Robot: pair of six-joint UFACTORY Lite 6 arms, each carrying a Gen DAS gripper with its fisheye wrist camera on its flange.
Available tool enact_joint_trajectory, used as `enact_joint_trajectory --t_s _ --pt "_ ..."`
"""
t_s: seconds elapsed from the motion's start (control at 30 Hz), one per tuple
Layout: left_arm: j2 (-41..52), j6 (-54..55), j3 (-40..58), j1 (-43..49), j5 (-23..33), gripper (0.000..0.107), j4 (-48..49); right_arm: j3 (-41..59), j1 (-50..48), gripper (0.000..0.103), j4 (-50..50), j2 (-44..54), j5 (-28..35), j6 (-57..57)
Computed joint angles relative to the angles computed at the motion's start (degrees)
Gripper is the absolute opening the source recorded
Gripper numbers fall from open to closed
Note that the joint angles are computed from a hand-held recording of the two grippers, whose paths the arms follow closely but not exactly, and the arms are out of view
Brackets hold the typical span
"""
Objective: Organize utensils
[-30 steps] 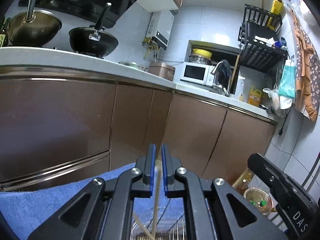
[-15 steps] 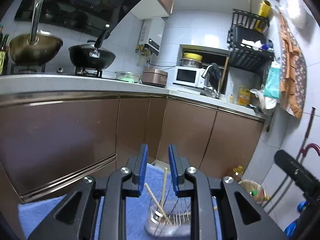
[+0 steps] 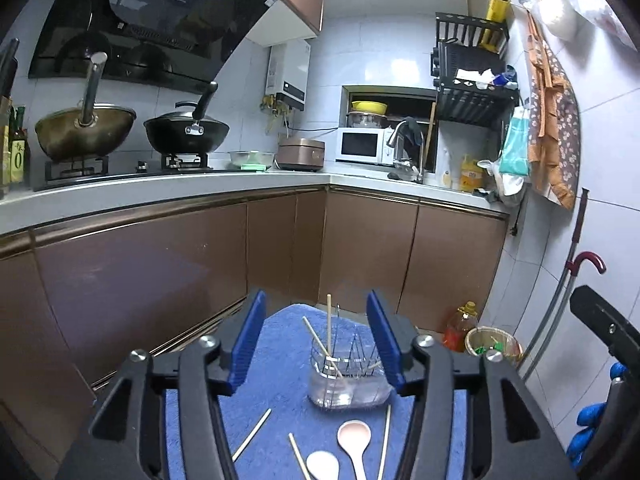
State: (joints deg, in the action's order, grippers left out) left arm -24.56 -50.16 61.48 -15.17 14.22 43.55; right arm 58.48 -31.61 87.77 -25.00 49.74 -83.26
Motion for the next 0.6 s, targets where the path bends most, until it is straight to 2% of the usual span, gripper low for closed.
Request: enact_joint_trajectory --t_s 0.07,0.17,0.47,0.6 --pt "-2.33 0.47 -1.03 -1.46 2.02 0.054 -0.49 -1.93 -2.84 0.103 -0.36 -2.34 2.65 0.27" --pt "-5.18 -4.80 -3.02 -4.89 5.58 0.054 4.28 -3.99 -5.63 0.103 -1.74 -4.62 5.48 0.53" --pt "-8.57 -25.96 -9.03 -15.61 16.08 0.059 19.64 -9.61 -5.43 0.103 -10.25 -9.82 0.30 1.26" --pt "-7.75 -29.15 -10.47 -17.31 17.78 0.059 21.04 -10.96 -5.72 0.103 -11.12 -10.14 -1.61 -0.25"
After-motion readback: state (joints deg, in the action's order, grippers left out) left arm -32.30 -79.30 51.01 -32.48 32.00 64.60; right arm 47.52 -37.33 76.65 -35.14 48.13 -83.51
